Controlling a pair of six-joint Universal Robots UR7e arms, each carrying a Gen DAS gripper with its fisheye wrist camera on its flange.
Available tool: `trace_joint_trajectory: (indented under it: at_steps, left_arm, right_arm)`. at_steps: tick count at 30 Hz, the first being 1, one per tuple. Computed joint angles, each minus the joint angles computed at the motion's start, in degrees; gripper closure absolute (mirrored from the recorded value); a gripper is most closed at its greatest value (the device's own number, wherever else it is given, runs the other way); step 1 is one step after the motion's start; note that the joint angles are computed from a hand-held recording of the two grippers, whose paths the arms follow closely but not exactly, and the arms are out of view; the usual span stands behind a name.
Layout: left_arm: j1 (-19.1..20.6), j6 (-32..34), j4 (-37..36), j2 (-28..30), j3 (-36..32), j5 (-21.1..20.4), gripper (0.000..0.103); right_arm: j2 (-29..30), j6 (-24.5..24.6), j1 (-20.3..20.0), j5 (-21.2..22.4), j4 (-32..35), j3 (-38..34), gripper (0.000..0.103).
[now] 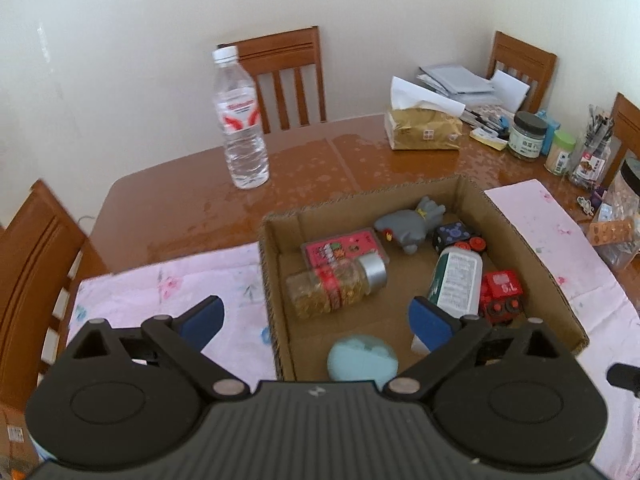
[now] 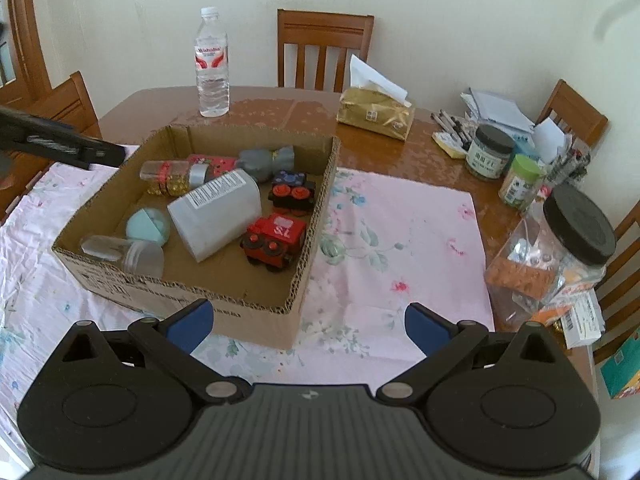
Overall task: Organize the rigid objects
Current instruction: 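Place capsule bottle in box with left tool while right tool places train in, then grasp the black square device on the cloth with the left tool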
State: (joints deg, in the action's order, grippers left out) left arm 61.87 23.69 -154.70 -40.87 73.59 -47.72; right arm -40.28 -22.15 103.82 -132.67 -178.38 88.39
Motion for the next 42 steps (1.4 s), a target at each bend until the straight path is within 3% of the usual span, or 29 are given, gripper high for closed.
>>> trace_joint_trajectory:
  at_steps: [8,18,35,42]
  left_arm:
    - [-0.9,-4.4,-4.8,-5.4,11.1,3.3,0.001]
    - [-1.0,-9.8,-5.1,-8.4,17.8,4.0,0.001]
    - [-2.8,-11.0,-1.6,-8.1,22.1,0.7,0.001]
    - [-3.7,-14.4,2.2,-6.4,22.2,-1.0,0.001]
  right_arm:
    - [-0.3,3.6,-1.8,-0.1,2.9,3.1,0.000]
    - [-0.3,4.8,-2.6,0.6,9.9,6.6,0.000]
    - [1.3,2.4,-4.4,-3.0,3.9,6.5,0.000]
    - [-0.4,-0.3,-6.3,0.4,3.2,7.5,0.000]
